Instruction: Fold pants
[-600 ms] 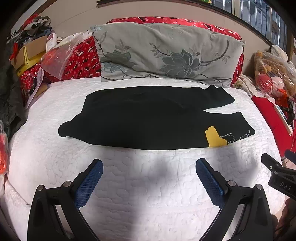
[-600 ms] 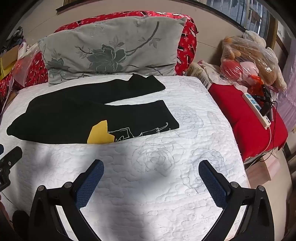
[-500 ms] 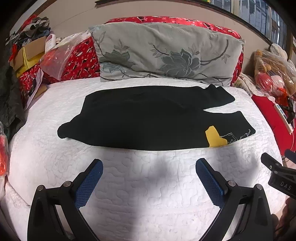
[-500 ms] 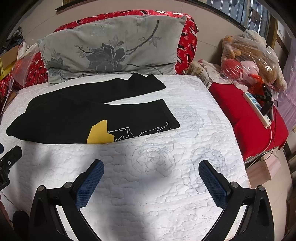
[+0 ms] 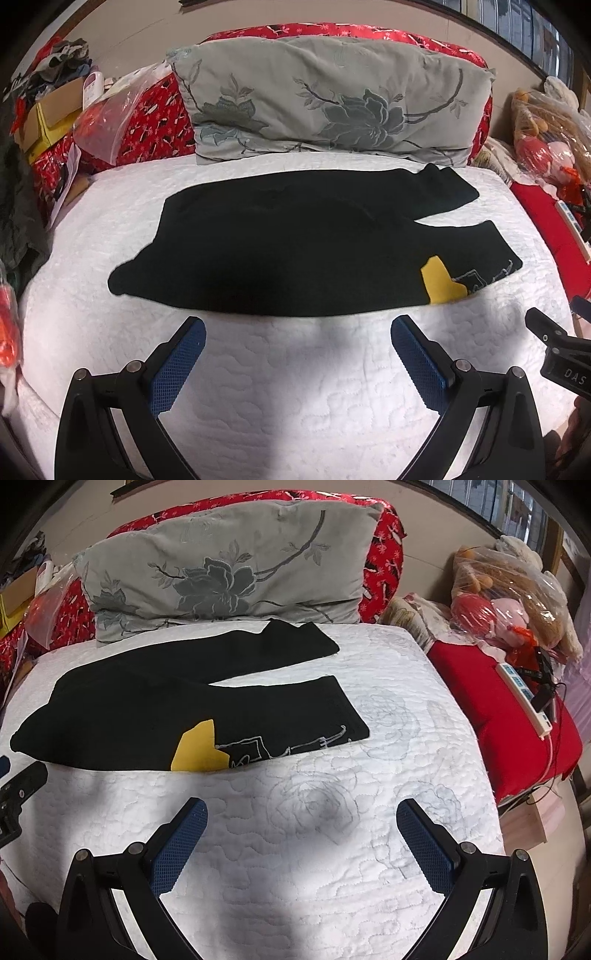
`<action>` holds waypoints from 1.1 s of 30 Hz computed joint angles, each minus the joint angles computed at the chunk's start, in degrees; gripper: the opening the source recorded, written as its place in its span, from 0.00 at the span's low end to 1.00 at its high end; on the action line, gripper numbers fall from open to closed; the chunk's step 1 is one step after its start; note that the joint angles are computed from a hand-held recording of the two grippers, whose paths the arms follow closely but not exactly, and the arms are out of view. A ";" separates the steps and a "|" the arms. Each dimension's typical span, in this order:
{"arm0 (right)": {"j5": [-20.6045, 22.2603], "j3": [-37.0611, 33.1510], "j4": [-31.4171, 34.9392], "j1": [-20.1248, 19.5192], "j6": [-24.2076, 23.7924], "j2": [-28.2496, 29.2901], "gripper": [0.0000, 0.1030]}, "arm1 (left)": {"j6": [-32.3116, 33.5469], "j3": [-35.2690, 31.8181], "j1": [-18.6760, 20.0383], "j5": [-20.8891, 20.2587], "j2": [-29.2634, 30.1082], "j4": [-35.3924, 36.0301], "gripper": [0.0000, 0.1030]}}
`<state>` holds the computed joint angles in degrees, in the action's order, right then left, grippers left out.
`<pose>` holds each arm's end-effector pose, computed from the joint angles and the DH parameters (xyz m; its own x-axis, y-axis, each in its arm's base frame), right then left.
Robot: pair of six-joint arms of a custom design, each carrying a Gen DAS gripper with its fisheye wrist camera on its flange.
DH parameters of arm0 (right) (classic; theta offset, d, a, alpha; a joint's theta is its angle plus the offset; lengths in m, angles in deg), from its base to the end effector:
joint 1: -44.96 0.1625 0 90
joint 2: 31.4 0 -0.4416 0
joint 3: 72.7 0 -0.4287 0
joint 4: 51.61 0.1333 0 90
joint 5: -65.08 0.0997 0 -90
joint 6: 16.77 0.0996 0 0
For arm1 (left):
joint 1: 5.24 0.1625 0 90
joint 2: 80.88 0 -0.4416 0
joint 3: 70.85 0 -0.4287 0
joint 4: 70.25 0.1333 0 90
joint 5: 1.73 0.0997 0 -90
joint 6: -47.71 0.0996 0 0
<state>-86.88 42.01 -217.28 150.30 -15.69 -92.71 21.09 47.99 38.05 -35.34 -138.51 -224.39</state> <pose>0.1966 -0.5450 0.2002 -0.5463 0.2150 0.8095 -0.2346 0.8885 -0.3943 -0.2486 -0.5313 0.1098 -0.6927 0.0273 -0.7207 0.4659 0.7797 -0.4184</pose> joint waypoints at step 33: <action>8.70 -41.67 15.73 -13.71 -20.35 17.55 0.92 | 16.95 -48.23 24.89 -8.10 13.15 31.28 0.94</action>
